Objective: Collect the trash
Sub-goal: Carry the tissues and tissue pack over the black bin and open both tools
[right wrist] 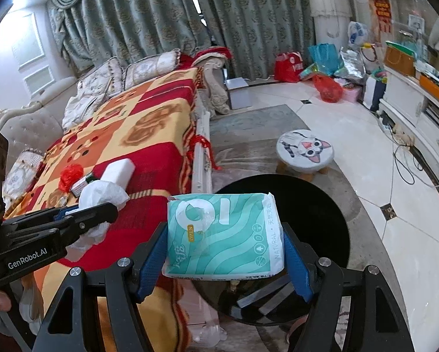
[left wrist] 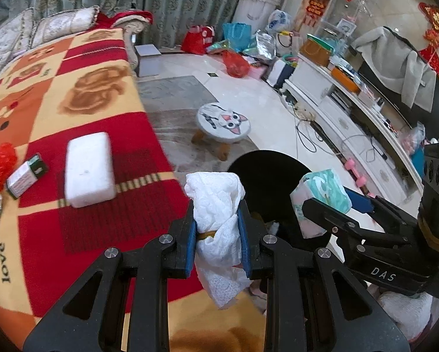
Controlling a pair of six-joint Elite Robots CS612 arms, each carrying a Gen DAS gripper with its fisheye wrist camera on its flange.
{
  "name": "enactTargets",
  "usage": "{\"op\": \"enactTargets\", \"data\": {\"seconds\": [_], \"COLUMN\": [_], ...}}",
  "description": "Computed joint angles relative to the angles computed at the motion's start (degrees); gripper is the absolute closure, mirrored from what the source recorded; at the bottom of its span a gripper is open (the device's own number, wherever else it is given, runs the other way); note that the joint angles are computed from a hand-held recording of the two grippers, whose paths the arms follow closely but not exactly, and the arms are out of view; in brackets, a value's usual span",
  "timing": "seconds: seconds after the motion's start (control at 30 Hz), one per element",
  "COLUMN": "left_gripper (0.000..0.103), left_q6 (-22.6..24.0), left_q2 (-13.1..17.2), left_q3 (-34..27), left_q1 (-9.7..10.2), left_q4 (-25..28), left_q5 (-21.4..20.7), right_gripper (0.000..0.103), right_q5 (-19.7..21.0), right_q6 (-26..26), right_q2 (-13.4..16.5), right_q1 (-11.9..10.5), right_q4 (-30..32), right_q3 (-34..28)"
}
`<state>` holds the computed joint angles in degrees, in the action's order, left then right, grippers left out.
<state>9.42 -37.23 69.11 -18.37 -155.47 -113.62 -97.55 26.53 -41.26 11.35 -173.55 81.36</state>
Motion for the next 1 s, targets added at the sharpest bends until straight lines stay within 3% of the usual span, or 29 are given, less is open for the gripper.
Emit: {"op": "enactTargets", "data": {"seconds": [0.53, 1.0], "left_gripper": [0.08, 0.08], "left_q6": [0.74, 0.23], "left_q2": [2.05, 4.19], "left_q3": [-3.58, -6.8], "left_q1": [-1.81, -2.07], "left_q4": [4.83, 8.03], "left_q5": [-1.91, -3.63], "right_gripper": [0.032, 0.032], "right_q5": [0.3, 1.09], "right_q6": [2.33, 2.94], "right_q2": [-0.83, -0.12], "right_q1": [-1.89, -2.63], "right_q4": [-0.79, 0.79], "right_q3": [3.02, 2.94]}}
